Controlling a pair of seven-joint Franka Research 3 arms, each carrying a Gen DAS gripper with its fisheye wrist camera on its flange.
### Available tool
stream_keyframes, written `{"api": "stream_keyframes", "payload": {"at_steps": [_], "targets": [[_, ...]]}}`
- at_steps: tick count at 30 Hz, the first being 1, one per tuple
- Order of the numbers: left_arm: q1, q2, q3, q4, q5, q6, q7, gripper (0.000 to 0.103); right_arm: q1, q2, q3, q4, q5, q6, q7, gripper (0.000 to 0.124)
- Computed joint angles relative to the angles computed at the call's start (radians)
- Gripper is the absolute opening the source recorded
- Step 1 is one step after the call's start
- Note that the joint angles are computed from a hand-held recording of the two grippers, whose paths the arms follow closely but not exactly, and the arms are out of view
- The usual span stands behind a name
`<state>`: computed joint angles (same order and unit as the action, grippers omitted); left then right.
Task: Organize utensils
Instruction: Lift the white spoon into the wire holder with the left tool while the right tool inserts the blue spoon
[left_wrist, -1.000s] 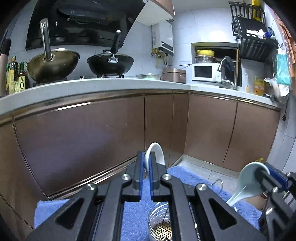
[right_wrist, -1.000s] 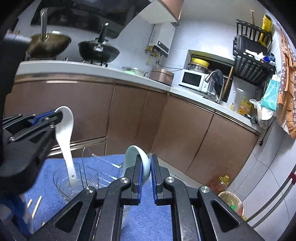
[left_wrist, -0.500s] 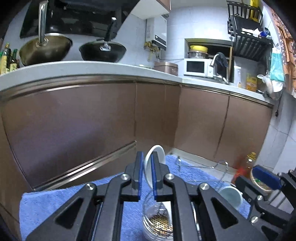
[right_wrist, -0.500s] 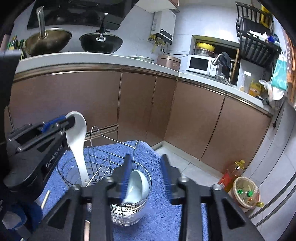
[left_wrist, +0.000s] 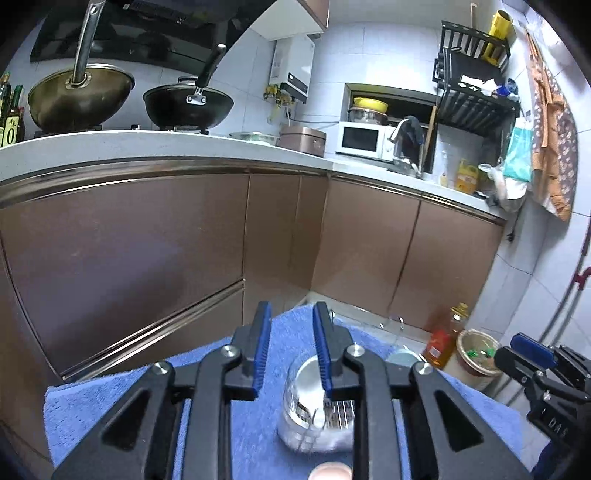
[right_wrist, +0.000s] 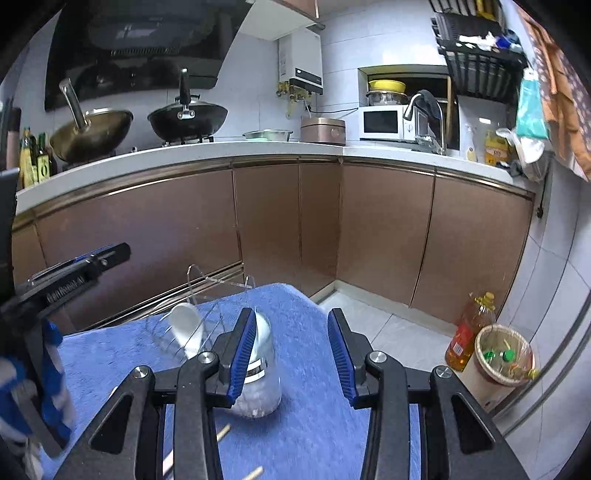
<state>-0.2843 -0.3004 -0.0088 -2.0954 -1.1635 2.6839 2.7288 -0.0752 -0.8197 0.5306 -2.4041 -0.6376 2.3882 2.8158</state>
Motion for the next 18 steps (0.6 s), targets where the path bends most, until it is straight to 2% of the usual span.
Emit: {"api": "stream_keyframes", "payload": {"at_steps": [3,10,12,15,18], "targets": [[0.027,-0.051,0.027,-0.027,0.066,-0.085,-0.039,0.022,0.066,-0.072,-0.024,-0.047,0.057,-0.034,-0.009,0.038],[0.089,-0.124,0.105,-0.078,0.242,-0.357,-0.123,0.022,0.189,-0.225,-0.039,-0.167,0.247,-0.101,-0.006,0.038],[0.106,-0.127,0.116,-0.085,0.272,-0.411,-0.141,0.022,0.213,-0.253,-0.032,-0.191,0.296,-0.122,0.001,0.038],[0.134,-0.15,0.121,-0.121,0.316,-0.45,-0.147,0.022,0.237,-0.286,-0.023,-0.217,0.349,-0.136,0.018,0.038],[0.149,-0.148,0.137,-0.12,0.352,-0.541,-0.169,0.022,0.26,-0.302,-0.02,-0.236,0.394,-0.135,0.028,0.038]]}}
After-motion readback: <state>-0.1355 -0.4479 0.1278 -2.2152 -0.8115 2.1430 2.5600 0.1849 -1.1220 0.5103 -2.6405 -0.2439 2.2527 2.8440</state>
